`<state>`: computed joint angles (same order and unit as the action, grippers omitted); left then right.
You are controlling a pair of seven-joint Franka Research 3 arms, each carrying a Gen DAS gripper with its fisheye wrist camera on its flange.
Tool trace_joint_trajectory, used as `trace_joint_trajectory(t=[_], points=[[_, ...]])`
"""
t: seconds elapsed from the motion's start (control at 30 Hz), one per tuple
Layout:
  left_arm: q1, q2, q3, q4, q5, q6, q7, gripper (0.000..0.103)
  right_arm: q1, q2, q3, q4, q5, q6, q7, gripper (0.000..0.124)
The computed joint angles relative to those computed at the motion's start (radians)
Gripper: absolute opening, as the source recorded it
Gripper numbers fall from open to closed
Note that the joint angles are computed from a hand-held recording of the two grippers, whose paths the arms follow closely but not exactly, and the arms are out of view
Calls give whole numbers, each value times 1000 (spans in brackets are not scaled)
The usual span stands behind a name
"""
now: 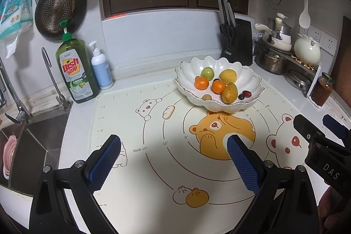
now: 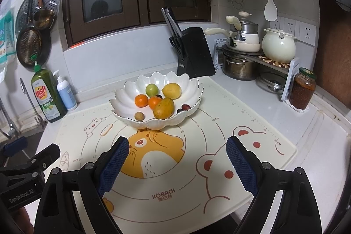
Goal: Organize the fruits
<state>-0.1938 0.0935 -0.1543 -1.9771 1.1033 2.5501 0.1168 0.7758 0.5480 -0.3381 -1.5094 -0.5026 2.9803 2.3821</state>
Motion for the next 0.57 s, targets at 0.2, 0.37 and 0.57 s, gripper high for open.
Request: trace_joint_trajectory(t=[0.2, 0.37, 0.57], points=[[2, 3, 1, 2, -11, 9, 11, 99, 1, 3, -1, 2, 4, 1, -1, 91], [1, 10, 2, 9, -23, 5, 28, 96, -1, 3, 2, 4, 9, -3, -7, 91], [1, 14, 6, 8, -35, 10, 35, 95, -5, 11, 11, 15, 18, -11, -13, 91]])
